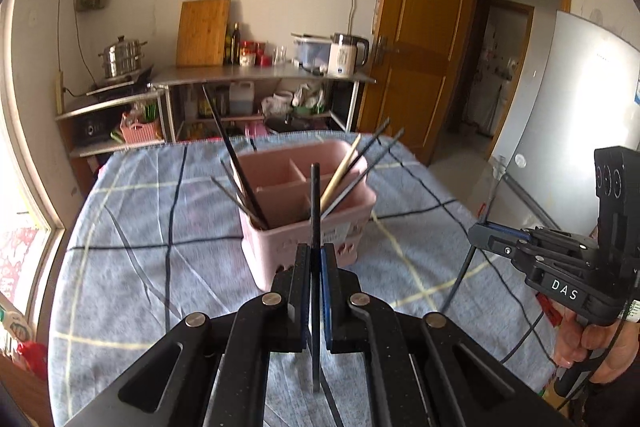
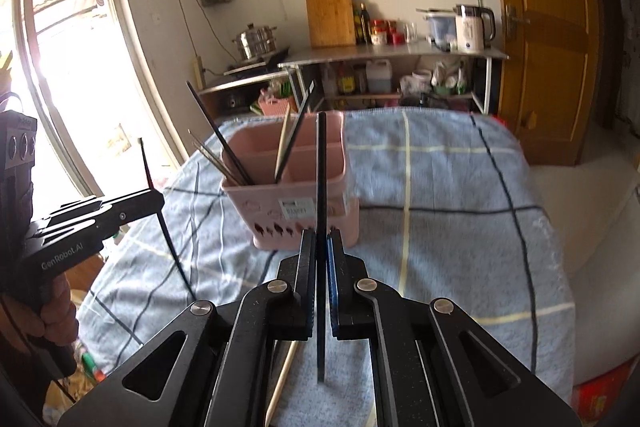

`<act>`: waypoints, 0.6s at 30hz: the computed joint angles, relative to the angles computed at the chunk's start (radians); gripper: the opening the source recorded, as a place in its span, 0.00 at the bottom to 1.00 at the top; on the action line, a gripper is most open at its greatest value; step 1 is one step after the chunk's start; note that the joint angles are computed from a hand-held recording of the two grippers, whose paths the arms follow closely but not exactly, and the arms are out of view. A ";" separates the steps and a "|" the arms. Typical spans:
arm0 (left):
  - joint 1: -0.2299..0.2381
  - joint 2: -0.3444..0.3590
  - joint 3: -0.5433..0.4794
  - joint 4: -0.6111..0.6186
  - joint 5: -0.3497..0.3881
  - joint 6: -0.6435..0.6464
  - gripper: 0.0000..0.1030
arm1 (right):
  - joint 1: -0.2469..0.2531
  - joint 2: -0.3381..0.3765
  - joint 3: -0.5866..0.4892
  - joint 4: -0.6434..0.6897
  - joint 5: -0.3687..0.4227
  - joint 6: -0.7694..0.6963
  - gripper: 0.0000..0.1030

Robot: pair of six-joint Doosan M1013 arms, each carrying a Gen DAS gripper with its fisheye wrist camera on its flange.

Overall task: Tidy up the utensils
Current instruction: 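Lift both held black chopsticks and carry them above the pink basket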

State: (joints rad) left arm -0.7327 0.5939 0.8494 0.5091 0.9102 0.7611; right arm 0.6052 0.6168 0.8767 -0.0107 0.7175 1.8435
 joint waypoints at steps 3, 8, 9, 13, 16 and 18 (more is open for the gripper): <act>0.001 -0.006 0.007 0.011 -0.009 -0.013 0.04 | 0.001 -0.008 0.010 -0.006 -0.018 0.003 0.05; -0.001 -0.019 0.034 0.011 -0.022 -0.028 0.04 | 0.003 -0.015 0.028 -0.010 -0.017 0.007 0.05; -0.002 -0.020 0.035 0.011 -0.020 -0.027 0.04 | 0.003 -0.017 0.031 -0.011 -0.016 0.006 0.05; -0.006 -0.017 0.026 0.007 -0.006 -0.008 0.04 | 0.006 -0.024 0.039 -0.021 -0.014 0.006 0.05; -0.007 -0.018 0.025 0.003 -0.008 -0.010 0.04 | 0.007 -0.025 0.039 -0.028 -0.014 0.005 0.05; -0.008 -0.024 0.028 0.005 -0.012 -0.015 0.04 | 0.008 -0.029 0.042 -0.030 -0.021 0.004 0.05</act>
